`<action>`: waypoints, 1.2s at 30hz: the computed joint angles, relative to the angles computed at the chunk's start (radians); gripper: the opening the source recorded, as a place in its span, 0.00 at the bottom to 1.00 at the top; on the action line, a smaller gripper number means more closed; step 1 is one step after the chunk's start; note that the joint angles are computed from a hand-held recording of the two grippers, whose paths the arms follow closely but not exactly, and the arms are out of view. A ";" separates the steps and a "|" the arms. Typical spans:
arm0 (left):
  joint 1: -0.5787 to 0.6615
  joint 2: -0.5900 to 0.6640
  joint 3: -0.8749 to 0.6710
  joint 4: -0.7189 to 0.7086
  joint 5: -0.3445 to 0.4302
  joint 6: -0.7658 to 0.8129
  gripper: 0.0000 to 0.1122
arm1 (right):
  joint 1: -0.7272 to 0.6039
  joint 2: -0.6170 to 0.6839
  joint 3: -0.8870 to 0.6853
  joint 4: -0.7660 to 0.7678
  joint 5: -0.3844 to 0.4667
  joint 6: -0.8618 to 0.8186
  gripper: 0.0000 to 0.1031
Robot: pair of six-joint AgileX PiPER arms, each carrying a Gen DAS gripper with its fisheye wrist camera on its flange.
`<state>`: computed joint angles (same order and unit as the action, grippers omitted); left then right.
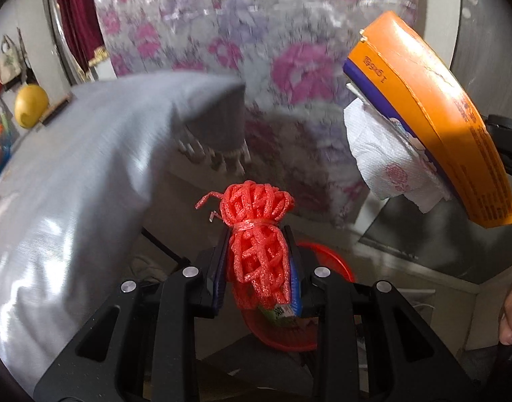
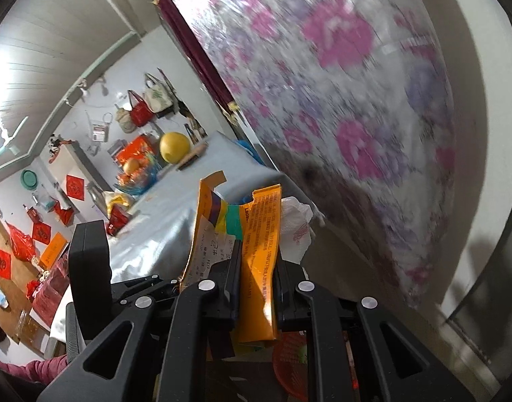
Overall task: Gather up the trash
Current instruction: 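Open the right tool over the basket while the left tool drops the red net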
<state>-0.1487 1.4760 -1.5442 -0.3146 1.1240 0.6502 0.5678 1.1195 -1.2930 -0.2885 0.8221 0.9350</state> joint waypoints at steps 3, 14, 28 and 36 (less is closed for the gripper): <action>-0.009 0.036 0.002 0.017 0.004 -0.017 0.28 | -0.040 -0.002 0.065 0.064 -0.034 -0.033 0.16; -0.012 0.063 0.075 0.066 -0.049 -0.034 0.28 | -0.163 0.092 0.320 0.414 -0.214 -0.279 0.16; -0.044 0.073 0.133 0.093 -0.094 -0.031 0.28 | -0.239 0.501 0.475 0.970 -0.417 -0.764 0.18; -0.041 0.071 0.136 0.093 -0.088 -0.025 0.28 | -0.203 0.590 0.420 0.811 -0.435 -0.623 0.38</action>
<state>-0.1901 1.5471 -1.4079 -0.2214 1.0357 0.6254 0.3645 1.7090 -0.8726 0.5223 0.3870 0.3122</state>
